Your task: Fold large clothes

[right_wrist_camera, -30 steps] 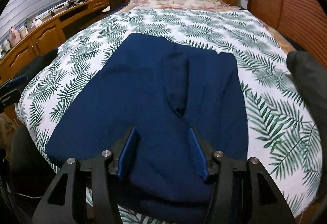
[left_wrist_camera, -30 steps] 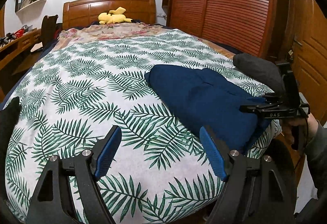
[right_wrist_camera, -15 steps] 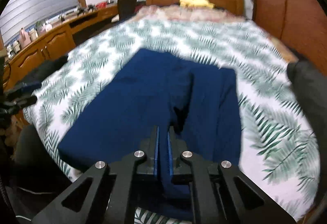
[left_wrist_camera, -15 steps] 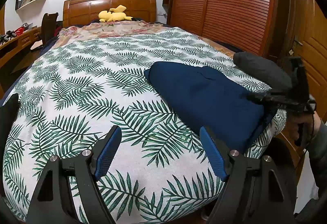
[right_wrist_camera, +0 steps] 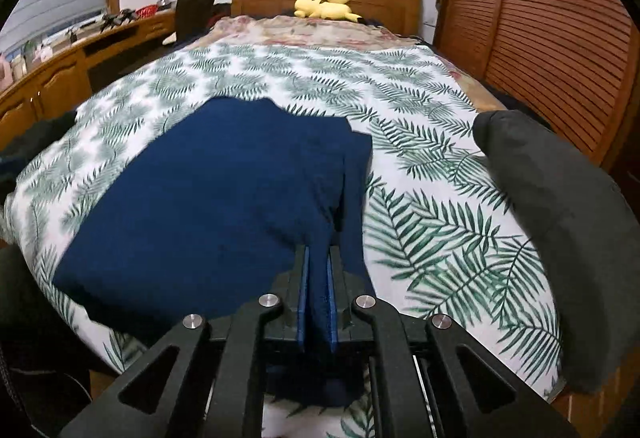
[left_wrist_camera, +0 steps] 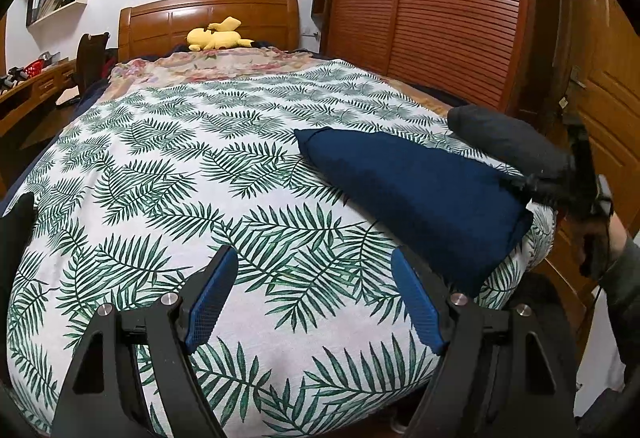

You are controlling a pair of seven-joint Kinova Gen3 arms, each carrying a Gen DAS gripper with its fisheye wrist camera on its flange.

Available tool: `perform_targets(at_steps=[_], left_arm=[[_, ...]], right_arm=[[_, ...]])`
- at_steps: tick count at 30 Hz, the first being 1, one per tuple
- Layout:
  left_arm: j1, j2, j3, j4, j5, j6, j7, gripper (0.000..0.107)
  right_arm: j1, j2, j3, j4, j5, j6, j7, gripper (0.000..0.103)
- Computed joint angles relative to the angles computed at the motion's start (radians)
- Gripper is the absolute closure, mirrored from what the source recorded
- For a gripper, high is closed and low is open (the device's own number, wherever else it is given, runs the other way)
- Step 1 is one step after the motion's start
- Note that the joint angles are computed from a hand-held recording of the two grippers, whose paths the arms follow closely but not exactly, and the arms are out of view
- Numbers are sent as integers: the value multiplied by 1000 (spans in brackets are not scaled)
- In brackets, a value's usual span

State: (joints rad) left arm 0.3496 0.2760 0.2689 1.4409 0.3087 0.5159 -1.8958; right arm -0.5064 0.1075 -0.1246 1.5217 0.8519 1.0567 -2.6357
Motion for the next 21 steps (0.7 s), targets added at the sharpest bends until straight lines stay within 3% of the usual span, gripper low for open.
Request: perform_targets(at_steps=[4, 7, 12, 21], left_arm=[[3, -3, 2, 0, 1, -4, -1, 28], [3, -6, 4, 4, 5, -14, -5, 28], [0, -18, 13, 35, 17, -77, -14, 28], [5, -22, 10, 35, -3, -88, -3, 28]], right_arm=[[-47, 17, -4, -42, 56, 87, -24, 81], [-51, 16, -19, -58, 81, 78, -43, 59], [-72, -2, -25, -32, 113, -10, -87, 57], [-67, 49, -15, -54, -14, -141, 42, 57]])
